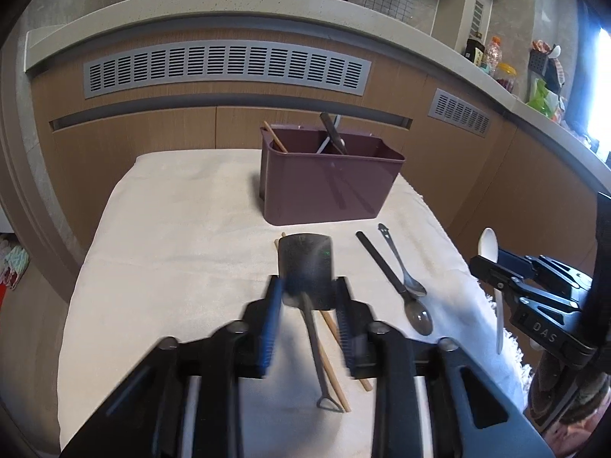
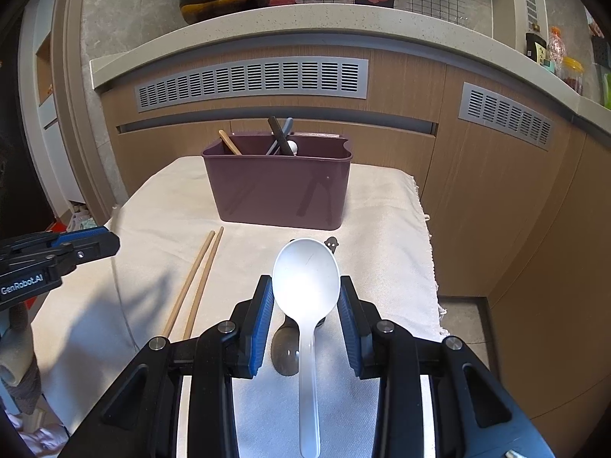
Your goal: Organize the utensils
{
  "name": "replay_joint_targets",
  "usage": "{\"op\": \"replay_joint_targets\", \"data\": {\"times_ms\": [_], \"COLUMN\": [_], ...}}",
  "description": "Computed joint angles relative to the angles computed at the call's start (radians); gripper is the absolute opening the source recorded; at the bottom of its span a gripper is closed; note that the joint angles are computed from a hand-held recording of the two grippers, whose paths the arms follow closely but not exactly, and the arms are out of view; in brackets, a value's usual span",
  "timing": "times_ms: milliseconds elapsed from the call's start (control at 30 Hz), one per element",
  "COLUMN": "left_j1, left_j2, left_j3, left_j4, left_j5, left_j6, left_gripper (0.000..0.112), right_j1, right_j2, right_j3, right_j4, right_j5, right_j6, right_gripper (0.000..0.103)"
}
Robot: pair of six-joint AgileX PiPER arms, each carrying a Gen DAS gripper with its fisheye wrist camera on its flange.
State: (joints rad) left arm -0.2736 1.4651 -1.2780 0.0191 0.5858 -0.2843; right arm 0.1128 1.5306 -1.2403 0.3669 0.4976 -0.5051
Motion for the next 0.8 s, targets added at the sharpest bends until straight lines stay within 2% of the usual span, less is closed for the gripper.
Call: {"op": "replay_joint_targets", "data": {"times_ms": [200,400,500,567,667,800], "left_j1": [-0.031,0.026,0.098,0.133,0.187,0.211], "left_j2": [-0.04,0.044,0.1,0.134,0.192,0.332], "left_j3": [0.044,-0.001,-0.037,-0.055,-0.102,-0.271], "left_j4": [0.036,0.064,0.023,0.016,-0.058,-0.049], "left_j5": [0.013,0.12,0.183,0.21,0.231,0.321], "left_j6": [-0.019,-0.084,-0.102,-0.129,-0.11,-0.153], "left_gripper": [0.02,0.022,0.032,0.05,0.064,0.065], "right_j1": [0.004,0.003,-0.009,-0.015,-0.02,-0.021], "right_j2": [-0.034,-0.081,-0.085,-0.074,-0.047,-0.026], "right_j3": [0.022,0.058,0.068,0.063,0.049,0.044], "right_j4": [-0.002,-0.004,0.026,0.037,0.049,0.06], "right_j5": [-0.007,-0.02,-0.021,-0.015,-0.005,-0.001], "right_j6": [-0.002,-0.006,-0.032,-0.042,-0.049,-0.058], "right_gripper": [0.032,0.032,0.032,0.032,0.032,0.032]}}
